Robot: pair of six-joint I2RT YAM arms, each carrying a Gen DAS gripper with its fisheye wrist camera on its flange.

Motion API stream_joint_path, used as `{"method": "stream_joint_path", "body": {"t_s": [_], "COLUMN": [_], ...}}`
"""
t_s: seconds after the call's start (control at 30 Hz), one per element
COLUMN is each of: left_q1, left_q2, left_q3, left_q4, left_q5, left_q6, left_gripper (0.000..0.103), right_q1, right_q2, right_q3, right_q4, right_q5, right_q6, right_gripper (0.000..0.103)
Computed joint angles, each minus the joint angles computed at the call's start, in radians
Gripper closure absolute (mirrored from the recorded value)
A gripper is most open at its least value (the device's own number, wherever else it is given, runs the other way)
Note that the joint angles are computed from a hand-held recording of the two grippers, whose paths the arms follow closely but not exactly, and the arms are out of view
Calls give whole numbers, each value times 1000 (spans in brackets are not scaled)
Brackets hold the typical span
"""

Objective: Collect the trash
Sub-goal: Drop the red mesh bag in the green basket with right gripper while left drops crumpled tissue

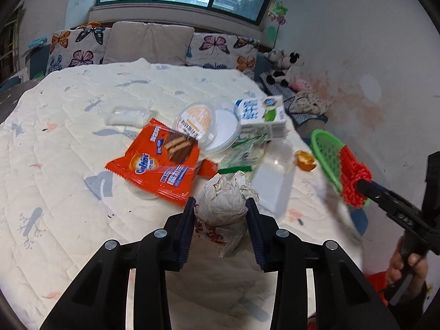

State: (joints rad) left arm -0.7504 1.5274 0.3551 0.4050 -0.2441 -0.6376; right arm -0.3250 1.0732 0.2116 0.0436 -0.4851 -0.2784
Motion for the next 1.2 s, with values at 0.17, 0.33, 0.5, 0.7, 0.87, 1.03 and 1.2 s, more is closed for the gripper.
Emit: {"method": "stream_joint_path", "body": {"t_s": [0.17, 0.33, 0.5, 0.7, 0.87, 1.03, 1.2], "left_q1": [-32, -53, -86, -101, -113, -124, -140], "left_q2": [-105, -92, 34, 243, 428, 600, 753], "left_q3": [9, 99, 279, 550, 801, 1040, 1264], "left_q4": [-61, -91, -132, -205, -303, -412, -523], "left_q5": [14, 54, 69, 116, 145, 175, 187], "left_q6": [13, 45, 89, 132, 152, 159, 166], "left_gripper": [67, 67, 67, 67, 67, 67, 67], "right_q1": [-108, -216, -287, -354, -400, -458, -521], "right_q2": [17, 140, 302, 499, 599, 639, 662], "right_q3": [31, 100, 184, 296, 368, 402, 423], "right_q4": [-19, 14, 66, 113, 124, 119, 84], "right_q5": [-60, -95, -88, -66, -80, -108, -158], "right_q6": [-33, -79, -129, -180, -205, -236, -273], "right_gripper": [60, 60, 59, 53, 37, 33, 31]}}
